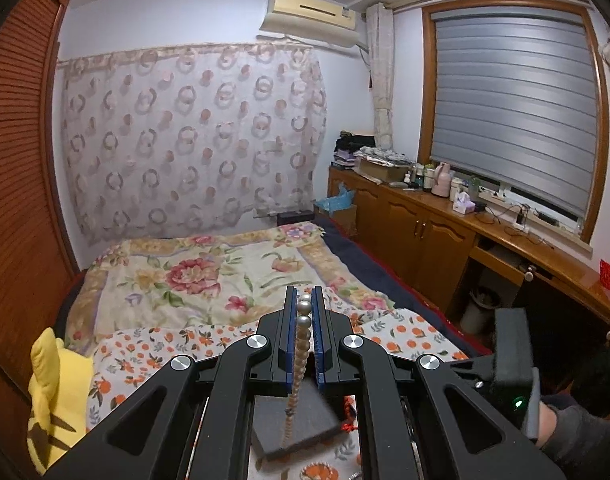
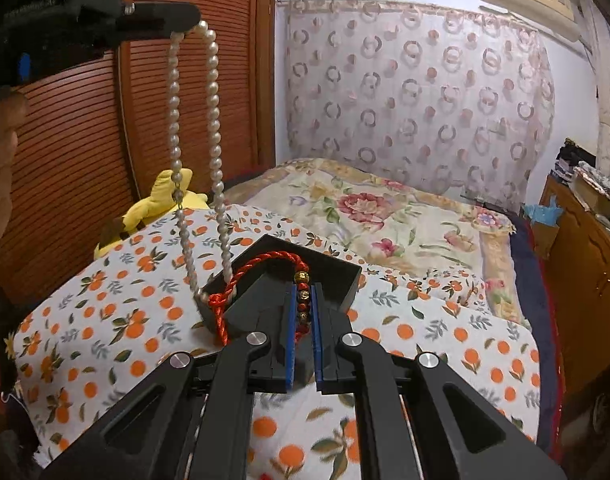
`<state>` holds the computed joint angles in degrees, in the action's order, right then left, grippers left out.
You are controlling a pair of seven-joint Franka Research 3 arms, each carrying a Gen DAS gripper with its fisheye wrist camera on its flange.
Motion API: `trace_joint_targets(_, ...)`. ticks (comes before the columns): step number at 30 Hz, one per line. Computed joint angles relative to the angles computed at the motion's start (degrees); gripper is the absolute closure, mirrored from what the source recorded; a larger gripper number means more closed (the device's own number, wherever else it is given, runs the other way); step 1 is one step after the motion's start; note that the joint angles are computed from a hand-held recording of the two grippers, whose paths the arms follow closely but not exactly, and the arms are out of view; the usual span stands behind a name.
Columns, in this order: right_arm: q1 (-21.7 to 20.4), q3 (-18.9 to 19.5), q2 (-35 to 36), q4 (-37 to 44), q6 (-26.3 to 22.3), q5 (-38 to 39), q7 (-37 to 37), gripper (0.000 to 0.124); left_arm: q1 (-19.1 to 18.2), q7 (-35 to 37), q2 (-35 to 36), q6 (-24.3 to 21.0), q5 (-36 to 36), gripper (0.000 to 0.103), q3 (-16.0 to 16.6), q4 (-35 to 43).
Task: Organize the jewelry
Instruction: 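Lower the pearls and red bracelet into the black box and open both tools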
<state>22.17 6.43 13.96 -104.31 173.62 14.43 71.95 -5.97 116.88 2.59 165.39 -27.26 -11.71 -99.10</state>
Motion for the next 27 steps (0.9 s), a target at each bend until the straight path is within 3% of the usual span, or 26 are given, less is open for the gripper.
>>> trace_joint_targets(10, 1.4, -2.0, 11.7, 12.4, -7.4, -2.7, 2.7, 0.115, 2.4, -8.1, 8.7, -3.9, 9.4, 0.096, -0.8, 3.2)
trace_joint_targets(13, 0.4, -0.5, 13.1, 13.8, -8.0, -1.6, 1.3, 0.115, 3.0, -10.1, 9.9, -3.7, 11.8, 0.096, -1.3, 1.8)
trace_joint_targets(14, 1.2, -1.4, 13.4, 14.1, -8.1, -2.3, 2.1, 0.114, 3.1, -10.8, 10.1, -3.5, 12.9, 0.096, -1.3, 1.4)
trace_joint_targets(16, 2.0, -2.4, 13.6, 14.3, -8.1, -3.3, 3.4, 0.099, 3.2, -12.1, 10.4, -3.3, 14.7, 0.096, -1.5, 0.8)
trace_joint_targets(17, 1.9, -2.4, 13.3, 13.8, -7.5, -3.3, 3.5, 0.087, 3.1, -13.0, 10.4, -3.1, 15.7, 0.096, -1.5, 0.4)
trace_joint_targets(21, 1.1, -1.5, 10.8, 10.1, -5.2, -2.2, 3.4, 0.086, 2.8, -15.8, 9.2, -1.4, 19.3, 0.092, -1.3, -2.2)
trace_joint_targets(23, 0.3, -0.7, 8.5, 6.7, -3.6, -1.2, 2.8, 0.086, 3.1, -15.9, 8.0, -0.4, 19.6, 0.082, -1.7, -4.2)
trace_joint_targets(27, -1.5, 1.4, 2.7, -1.5, -0.7, 2.1, 0.7, 0.086, 4.3, -12.8, 4.6, 1.1, 15.5, 0.072, -3.1, -8.6)
